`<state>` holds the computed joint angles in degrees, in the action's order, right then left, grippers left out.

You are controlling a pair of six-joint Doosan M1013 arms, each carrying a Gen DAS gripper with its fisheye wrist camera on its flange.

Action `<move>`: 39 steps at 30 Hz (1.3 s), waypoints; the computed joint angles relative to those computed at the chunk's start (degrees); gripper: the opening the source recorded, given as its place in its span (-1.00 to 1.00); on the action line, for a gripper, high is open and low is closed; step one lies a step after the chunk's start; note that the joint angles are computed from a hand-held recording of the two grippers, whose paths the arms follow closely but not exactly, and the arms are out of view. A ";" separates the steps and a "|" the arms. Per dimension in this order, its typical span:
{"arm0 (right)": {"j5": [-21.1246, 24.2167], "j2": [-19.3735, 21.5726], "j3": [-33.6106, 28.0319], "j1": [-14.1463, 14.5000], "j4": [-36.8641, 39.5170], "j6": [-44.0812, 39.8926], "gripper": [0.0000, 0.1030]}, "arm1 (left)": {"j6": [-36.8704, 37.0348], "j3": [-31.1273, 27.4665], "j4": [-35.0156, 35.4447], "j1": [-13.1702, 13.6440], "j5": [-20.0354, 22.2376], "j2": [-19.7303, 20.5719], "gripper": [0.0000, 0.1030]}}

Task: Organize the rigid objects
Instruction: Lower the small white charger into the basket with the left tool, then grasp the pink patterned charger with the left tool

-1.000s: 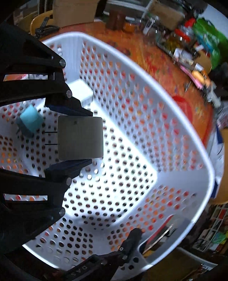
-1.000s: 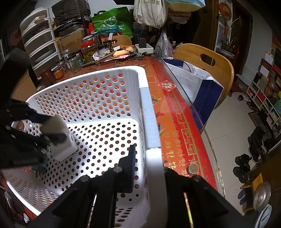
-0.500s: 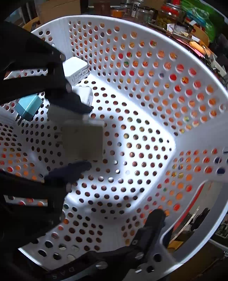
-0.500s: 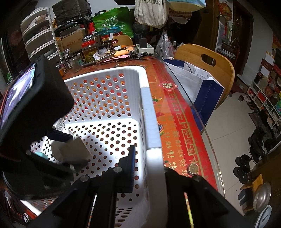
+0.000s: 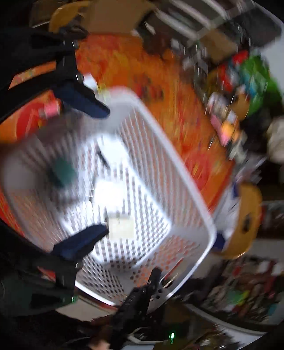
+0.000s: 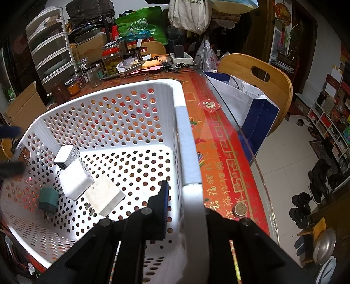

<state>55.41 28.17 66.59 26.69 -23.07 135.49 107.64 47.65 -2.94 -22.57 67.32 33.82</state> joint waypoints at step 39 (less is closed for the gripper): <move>0.06 -0.03 -0.04 -0.14 0.21 -0.42 -0.78 | -31.34 23.49 17.80 6.91 -23.60 -6.10 -0.52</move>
